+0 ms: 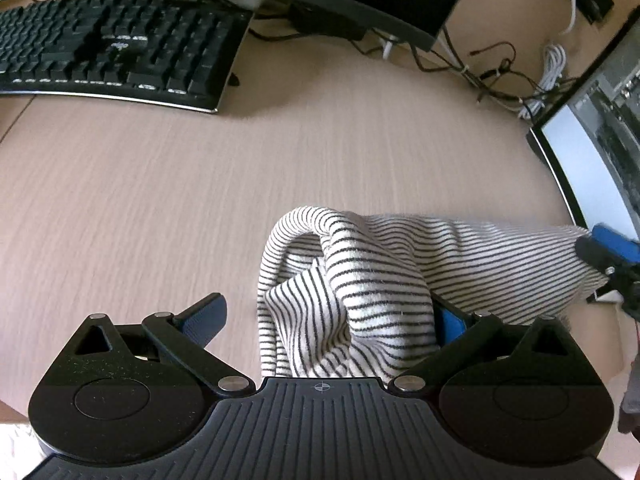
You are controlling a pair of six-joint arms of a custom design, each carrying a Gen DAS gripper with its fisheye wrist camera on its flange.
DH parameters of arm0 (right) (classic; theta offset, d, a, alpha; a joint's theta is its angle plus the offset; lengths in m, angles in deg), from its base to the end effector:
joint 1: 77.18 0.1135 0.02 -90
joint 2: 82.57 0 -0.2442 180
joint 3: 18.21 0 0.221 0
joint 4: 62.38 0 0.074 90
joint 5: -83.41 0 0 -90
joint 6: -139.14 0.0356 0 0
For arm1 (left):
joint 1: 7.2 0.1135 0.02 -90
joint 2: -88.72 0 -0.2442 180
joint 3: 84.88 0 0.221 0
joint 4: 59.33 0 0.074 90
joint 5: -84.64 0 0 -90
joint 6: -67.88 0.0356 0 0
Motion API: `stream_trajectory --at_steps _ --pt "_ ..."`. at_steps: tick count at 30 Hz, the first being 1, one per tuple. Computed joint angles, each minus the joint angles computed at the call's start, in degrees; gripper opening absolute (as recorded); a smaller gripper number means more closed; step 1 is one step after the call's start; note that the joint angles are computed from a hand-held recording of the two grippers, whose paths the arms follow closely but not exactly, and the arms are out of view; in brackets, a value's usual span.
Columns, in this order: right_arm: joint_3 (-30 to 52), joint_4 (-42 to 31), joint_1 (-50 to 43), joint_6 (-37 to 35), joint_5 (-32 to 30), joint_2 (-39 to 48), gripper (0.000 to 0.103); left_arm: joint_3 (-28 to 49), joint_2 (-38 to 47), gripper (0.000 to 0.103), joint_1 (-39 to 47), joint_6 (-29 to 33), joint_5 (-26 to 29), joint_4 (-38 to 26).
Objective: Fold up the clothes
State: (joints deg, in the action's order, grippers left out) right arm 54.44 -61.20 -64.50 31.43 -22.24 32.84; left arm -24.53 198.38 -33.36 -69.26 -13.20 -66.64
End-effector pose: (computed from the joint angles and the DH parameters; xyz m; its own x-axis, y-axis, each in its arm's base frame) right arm 0.3570 0.0902 0.1122 -0.4926 -0.4111 -0.7670 -0.5859 0.8084 -0.0570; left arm 0.2771 -0.1307 0.0846 -0.7806 -0.4256 -0.4577 -0.2981 0.8972 -0.3258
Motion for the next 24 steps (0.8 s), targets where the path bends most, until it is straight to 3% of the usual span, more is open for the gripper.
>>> stream_trajectory --at_steps 4,6,9,15,19,24 --pt "-1.7 -0.5 -0.8 -1.1 3.2 2.7 0.059 -1.2 0.3 0.103 0.4 1.3 3.0 3.1" --pt "-4.4 2.2 0.0 -0.2 5.1 2.4 0.075 -0.5 1.6 0.103 0.2 2.1 4.4 4.0" --pt "-5.5 1.4 1.5 2.9 7.5 1.6 0.084 2.1 3.4 0.103 -0.2 2.7 3.9 2.8" --pt "-1.7 -4.0 -3.0 9.6 -0.2 7.2 0.086 8.1 7.2 0.103 1.0 4.4 3.6 0.3" --pt "2.5 -2.3 -3.6 9.5 -0.4 11.1 0.086 15.8 11.7 0.103 2.9 6.9 3.6 -2.8" --pt "14.7 -2.5 -4.9 10.3 -0.9 19.8 0.086 25.2 19.0 0.103 6.8 11.2 3.2 -2.1"
